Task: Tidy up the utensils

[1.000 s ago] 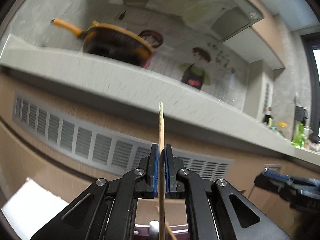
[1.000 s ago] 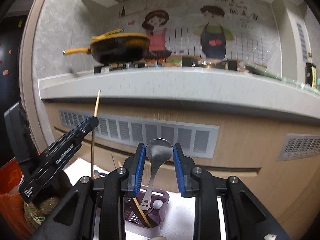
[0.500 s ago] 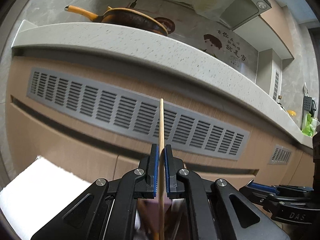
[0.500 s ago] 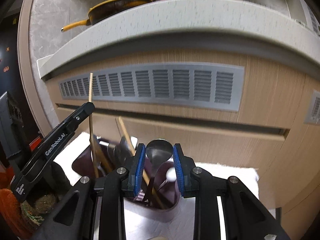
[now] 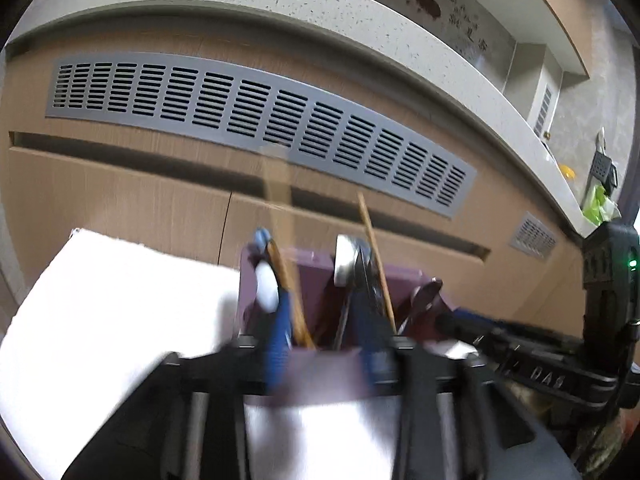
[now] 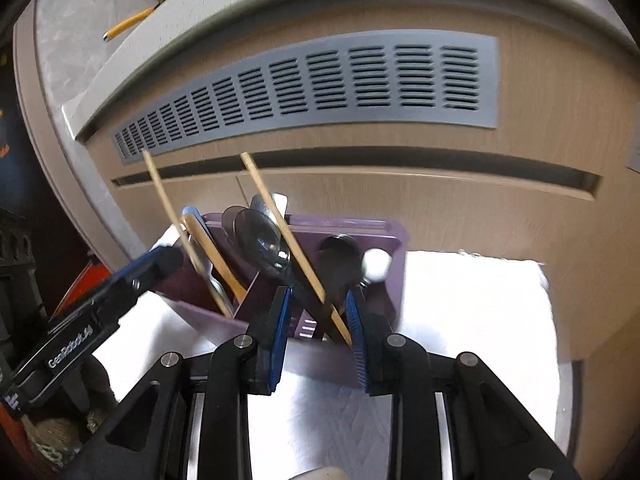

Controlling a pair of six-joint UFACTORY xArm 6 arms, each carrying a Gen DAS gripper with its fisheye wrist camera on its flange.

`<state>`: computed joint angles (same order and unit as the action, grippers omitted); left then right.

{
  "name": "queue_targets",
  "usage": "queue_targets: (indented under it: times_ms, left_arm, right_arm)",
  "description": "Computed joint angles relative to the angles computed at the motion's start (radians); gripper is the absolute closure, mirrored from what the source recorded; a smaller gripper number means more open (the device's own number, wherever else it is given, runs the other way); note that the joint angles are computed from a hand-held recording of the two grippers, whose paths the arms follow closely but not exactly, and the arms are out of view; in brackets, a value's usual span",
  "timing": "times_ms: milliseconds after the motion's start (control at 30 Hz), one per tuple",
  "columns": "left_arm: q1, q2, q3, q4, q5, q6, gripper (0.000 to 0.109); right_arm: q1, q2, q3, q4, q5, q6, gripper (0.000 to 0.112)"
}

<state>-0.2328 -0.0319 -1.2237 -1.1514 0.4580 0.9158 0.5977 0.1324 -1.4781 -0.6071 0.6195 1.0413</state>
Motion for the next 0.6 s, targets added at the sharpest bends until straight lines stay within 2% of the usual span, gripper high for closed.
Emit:
queue_targets:
  times_ms: [100, 200, 267, 333, 467, 600]
  left_arm:
    - [0.025, -0.075, 0.060, 0.021, 0.070, 0.013, 0.056]
    - [0.011, -0.218, 0.204, 0.089, -0.003, 0.016, 0.048]
    - [-0.006, -0.312, 0.301, 0.200, -0.072, -0.064, 0.043]
    - [-0.011, -0.409, 0.394, 0.319, -0.111, -0.161, 0.043]
    - [0.000, -0.572, 0.523, 0.477, -0.127, -0.280, 0.043]
    - [0.021, -0.714, 0.617, 0.672, -0.090, -0.435, 0.043]
  right_arm:
    - [0.051, -0.065, 0.049, -0.144, 0.038, 0.131, 0.085]
    - [0.134, -0.131, 0.098, -0.296, 0.118, 0.265, 0.085]
    - [0.210, -0.165, 0.122, -0.387, 0.206, 0.340, 0.085]
    - [0.286, -0.187, 0.140, -0.446, 0.288, 0.396, 0.084]
    - [0.398, -0.228, 0.182, -0.446, 0.373, 0.449, 0.080]
    - [0.477, -0.243, 0.204, -0.427, 0.420, 0.515, 0.079]
